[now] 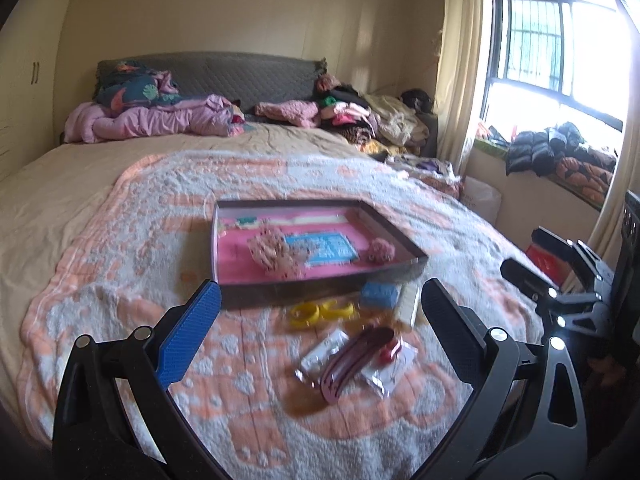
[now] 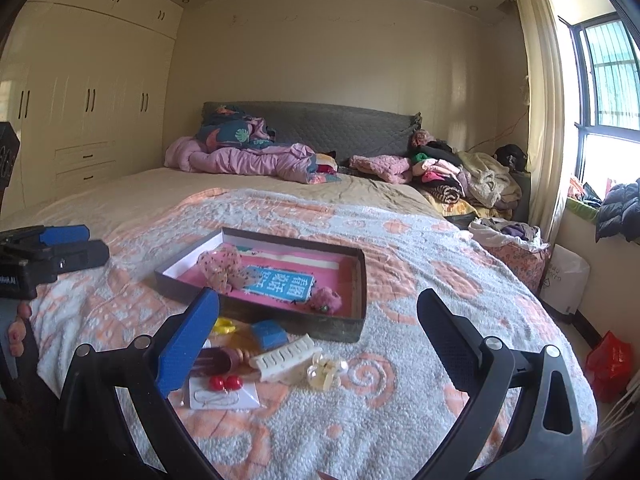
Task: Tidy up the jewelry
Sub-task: 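Open both tools and withdraw them from the box, then grasp the maroon hair clip with the left tool while the right tool grasps the clear claw clip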
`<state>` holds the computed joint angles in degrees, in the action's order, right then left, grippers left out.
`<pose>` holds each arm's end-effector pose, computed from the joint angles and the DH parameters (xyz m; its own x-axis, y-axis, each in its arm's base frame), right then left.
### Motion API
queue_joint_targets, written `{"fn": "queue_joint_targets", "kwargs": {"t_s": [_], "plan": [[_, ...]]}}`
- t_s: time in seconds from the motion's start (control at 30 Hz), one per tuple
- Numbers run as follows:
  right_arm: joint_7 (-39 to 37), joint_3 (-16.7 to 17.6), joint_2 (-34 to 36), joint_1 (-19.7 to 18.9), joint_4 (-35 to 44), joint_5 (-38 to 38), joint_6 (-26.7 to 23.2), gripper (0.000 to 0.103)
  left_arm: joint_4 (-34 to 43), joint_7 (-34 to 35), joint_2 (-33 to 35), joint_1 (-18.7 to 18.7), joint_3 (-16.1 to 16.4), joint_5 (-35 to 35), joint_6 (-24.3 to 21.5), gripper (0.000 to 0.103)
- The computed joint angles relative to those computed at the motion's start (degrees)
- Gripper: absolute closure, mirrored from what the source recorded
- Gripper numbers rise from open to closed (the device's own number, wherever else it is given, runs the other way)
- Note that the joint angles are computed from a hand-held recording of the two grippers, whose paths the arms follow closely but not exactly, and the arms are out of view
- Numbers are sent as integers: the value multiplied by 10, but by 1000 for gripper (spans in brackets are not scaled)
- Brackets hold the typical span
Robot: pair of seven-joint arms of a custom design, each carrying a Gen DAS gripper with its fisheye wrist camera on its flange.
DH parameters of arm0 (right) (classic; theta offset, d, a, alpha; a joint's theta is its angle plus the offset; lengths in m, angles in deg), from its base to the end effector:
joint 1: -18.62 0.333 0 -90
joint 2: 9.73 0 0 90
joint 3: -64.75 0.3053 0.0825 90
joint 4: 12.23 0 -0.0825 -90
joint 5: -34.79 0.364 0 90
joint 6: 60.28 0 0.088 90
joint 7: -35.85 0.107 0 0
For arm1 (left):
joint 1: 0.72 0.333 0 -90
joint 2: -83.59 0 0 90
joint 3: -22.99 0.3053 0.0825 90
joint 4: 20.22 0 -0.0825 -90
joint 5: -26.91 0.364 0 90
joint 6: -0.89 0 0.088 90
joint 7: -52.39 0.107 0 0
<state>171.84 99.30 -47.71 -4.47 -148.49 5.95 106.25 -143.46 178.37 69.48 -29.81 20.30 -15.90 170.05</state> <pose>0.3961 0.1768 0.6218 -0.1357 -0.9842 0.1140 -0.3732 -0.0558 -0.9261 0.4537 -0.2310 0.6143 -0.5724 -0.8072 0.1446 -0.4485 0.1605 -0.8793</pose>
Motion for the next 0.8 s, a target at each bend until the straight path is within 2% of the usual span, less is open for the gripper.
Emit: {"fn": "queue_joint_targets", "kwargs": {"t_s": [0.17, 0.43, 0.57, 0.67, 0.77, 0.8], "plan": [[0, -10, -2, 17, -14, 4, -16, 6, -8, 14, -1, 0, -1, 3, -29, 11], [6, -34, -2, 44, -35, 5, -39, 6, 1, 30, 23, 19, -27, 23, -83, 12], [8, -47, 1, 55, -43, 1, -45, 6, 5, 18, 40, 40, -47, 49, -93, 25], [7, -60, 12, 67, -46, 3, -51, 6, 14, -2, 55, 56, -53, 53, -120, 32], [10, -72, 25, 76, -48, 2, -54, 6, 20, -16, 65, 72, -58, 47, -143, 50], [11, -74, 30, 77, -47, 1, -58, 6, 21, -16, 68, 76, -60, 43, -150, 53]]}}
